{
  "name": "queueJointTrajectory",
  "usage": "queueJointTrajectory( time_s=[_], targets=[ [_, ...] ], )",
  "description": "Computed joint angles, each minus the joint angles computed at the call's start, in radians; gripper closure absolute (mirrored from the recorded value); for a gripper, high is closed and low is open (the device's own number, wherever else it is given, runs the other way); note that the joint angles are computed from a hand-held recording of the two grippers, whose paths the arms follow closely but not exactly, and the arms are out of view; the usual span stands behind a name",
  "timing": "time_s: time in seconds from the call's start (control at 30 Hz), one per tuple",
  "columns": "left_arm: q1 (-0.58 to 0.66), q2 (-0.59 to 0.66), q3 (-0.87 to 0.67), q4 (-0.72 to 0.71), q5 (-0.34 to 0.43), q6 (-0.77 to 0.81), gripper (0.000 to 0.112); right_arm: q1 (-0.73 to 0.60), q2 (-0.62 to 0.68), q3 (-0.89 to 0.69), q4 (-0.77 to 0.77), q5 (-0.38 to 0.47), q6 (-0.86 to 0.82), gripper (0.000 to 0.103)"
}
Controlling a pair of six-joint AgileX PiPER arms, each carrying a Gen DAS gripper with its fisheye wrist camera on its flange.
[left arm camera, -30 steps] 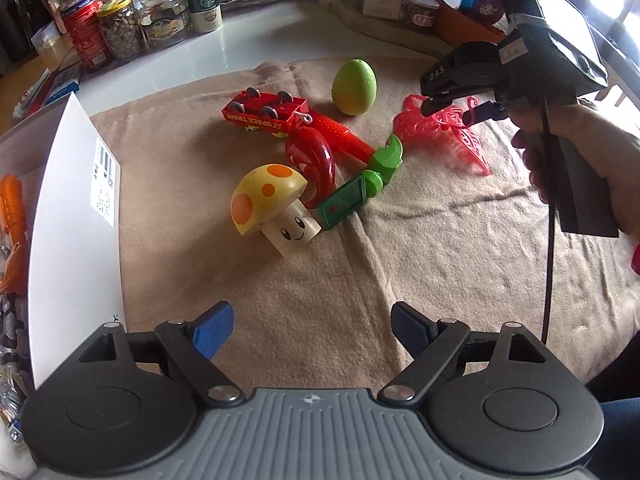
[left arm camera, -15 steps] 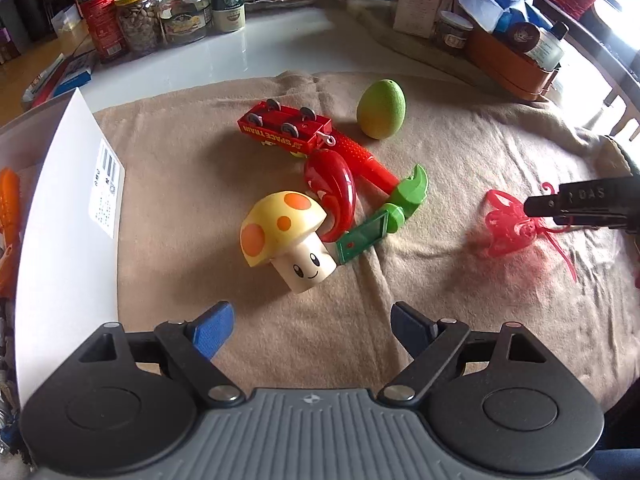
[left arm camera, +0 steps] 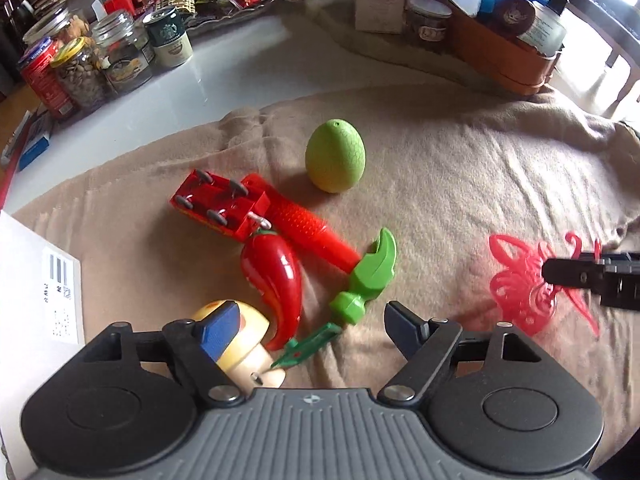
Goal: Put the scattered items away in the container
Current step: 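Lower the left gripper onto the green hammer head while the right tool holds the butterfly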
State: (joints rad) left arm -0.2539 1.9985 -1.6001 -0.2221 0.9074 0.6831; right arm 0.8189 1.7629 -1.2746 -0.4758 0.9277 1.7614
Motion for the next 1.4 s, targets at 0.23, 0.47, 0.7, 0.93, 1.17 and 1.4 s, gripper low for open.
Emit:
queueJointTrajectory(
  time_s=[0.23,0.47,0.7,0.93,1.17,1.4],
  targets=[
    [-0.055,0.066,-0.088,0.017,0.042,-0.099,0.033,-0.009,-0.035,0.05,-0.006,-0.056,0.02,0.053],
    [-0.091,0.145,-0.136,-0.034,0.067,-0.163,0.034,-0.012,-0.055,0.08,-0.007,-0.093,0.041,0.053],
    [-0.127,0.236,-0.226,0.044,0.05,-0.424,0.039,0.001,-0.072,0.092,-0.031,-0.096,0.068,0.053],
    [-0.136,0.272,-0.259,0.074,0.026,-0.511,0.056,-0.001,-0.093,0.122,-0.041,-0.105,0.093,0.053],
    [-0.138,0.223,-0.181,0.04,0.037,-0.366,0.066,-0.002,-0.118,0.146,-0.05,-0.103,0.108,0.053],
    [-0.139,0.103,0.006,0.013,0.088,-0.157,0.066,0.002,-0.136,0.156,-0.03,-0.061,0.086,0.053]
  ],
)
